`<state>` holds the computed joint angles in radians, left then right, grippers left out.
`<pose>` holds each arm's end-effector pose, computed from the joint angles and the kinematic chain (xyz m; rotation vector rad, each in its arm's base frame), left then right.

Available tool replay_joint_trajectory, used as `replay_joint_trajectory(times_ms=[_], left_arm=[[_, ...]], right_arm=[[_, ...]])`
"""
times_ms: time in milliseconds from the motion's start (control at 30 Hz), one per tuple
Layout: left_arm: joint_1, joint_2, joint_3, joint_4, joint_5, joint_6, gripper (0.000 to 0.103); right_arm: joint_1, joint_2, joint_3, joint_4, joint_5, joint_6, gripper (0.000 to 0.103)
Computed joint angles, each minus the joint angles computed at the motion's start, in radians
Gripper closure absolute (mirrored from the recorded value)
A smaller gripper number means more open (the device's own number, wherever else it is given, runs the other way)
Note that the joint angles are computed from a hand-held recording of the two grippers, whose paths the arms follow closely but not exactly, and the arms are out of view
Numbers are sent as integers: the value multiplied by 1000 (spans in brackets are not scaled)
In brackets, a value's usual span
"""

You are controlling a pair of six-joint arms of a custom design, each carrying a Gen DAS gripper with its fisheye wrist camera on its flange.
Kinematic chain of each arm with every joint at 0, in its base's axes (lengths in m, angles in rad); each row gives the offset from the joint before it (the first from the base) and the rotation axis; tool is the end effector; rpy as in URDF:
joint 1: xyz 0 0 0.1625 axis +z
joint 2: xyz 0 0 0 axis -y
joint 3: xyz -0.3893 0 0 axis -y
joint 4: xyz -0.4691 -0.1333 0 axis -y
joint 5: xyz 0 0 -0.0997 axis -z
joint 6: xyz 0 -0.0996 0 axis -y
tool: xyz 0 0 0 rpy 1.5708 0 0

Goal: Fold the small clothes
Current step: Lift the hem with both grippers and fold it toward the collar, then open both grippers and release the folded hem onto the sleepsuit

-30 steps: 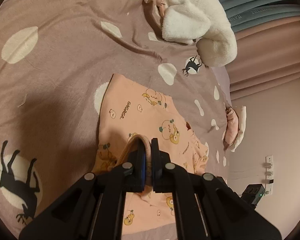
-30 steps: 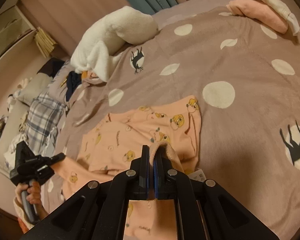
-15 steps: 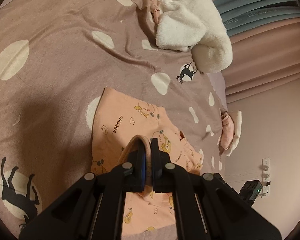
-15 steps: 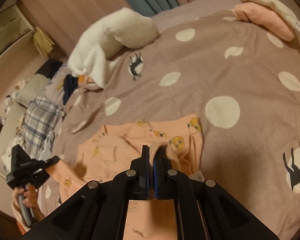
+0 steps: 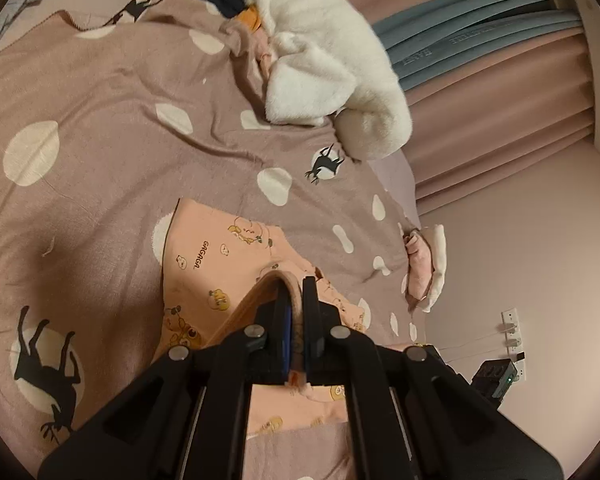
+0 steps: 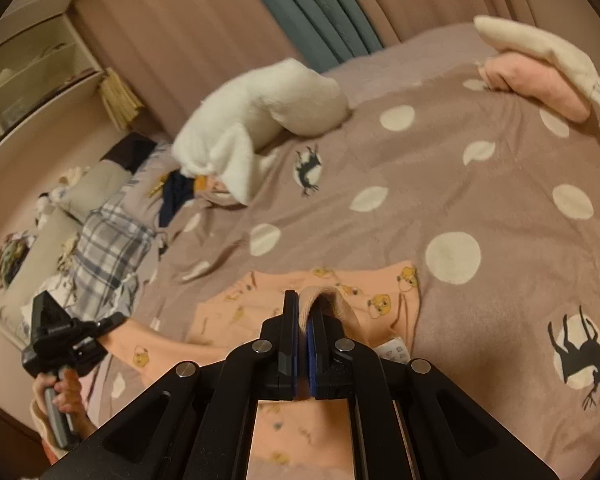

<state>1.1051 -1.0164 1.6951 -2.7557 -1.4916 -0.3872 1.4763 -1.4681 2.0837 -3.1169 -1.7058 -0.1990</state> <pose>-0.1906 -0.6937 0.1605 -0.0845 -2.9121 0.7337 0.0664 -0.5704 0.2999 0.0476 -2.5991 1.2645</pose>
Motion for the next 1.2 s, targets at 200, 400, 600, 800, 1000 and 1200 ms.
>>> replay_joint_trajectory(times_ms=[200, 400, 600, 800, 1000, 1200], left_arm=[[17, 33, -51, 15, 13, -23, 99], [61, 173, -195, 143, 96, -107, 100], [86, 270, -308, 170, 65, -123, 92], [73, 302, -349, 112, 114, -150, 29], [42, 220, -288, 234, 267, -99, 22], [47, 116, -152, 246, 67, 29, 20]], right_arm=[[9, 18, -37, 1, -53, -8, 98], [-30, 117, -138, 129, -129, 52, 98], [-92, 162, -210, 250, -13, 128, 98], [-91, 173, -240, 243, 6, 143, 52], [-73, 144, -196, 173, -40, 143, 29], [-54, 76, -105, 169, 14, 33, 29]])
